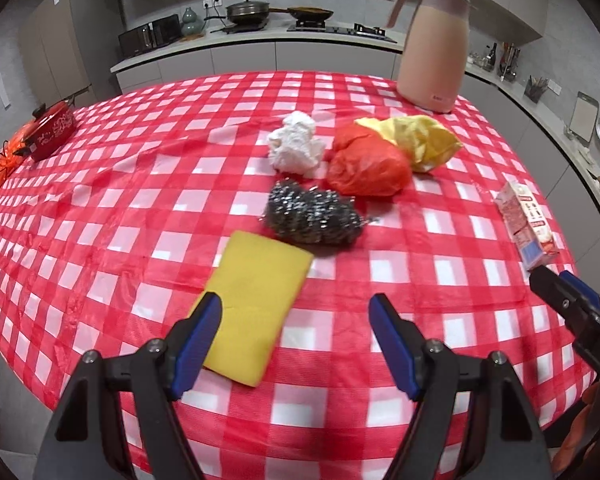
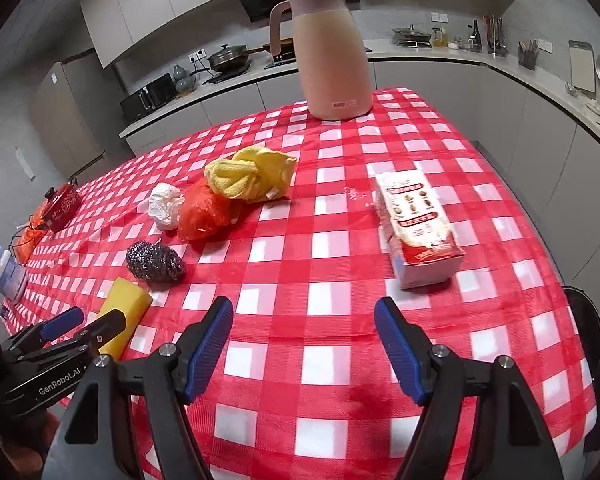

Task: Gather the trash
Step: 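Move both open tools back over the table toward the sponge and red carton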

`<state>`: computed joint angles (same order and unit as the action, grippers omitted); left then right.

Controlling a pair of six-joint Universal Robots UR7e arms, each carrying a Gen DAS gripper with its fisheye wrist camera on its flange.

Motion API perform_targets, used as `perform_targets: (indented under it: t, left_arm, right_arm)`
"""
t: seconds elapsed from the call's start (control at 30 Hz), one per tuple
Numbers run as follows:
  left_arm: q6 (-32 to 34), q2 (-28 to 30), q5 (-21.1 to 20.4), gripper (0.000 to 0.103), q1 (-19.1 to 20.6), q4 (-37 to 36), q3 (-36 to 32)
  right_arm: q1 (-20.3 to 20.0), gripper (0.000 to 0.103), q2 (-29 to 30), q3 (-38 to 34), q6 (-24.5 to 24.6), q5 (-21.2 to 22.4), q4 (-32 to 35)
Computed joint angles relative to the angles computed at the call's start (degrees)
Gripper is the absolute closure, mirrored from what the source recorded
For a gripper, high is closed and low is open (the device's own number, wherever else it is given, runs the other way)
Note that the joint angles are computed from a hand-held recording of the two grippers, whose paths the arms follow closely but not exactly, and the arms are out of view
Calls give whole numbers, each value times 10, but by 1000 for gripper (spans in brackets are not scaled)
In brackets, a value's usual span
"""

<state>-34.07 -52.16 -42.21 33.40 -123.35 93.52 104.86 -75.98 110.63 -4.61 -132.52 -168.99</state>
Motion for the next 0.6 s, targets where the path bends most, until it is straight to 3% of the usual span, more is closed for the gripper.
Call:
perform_targets:
  t: [0.6]
  left_arm:
    - [53, 6, -8, 26, 38, 1, -7]
  right_arm:
    - [2, 28, 67, -33, 8, 13, 26]
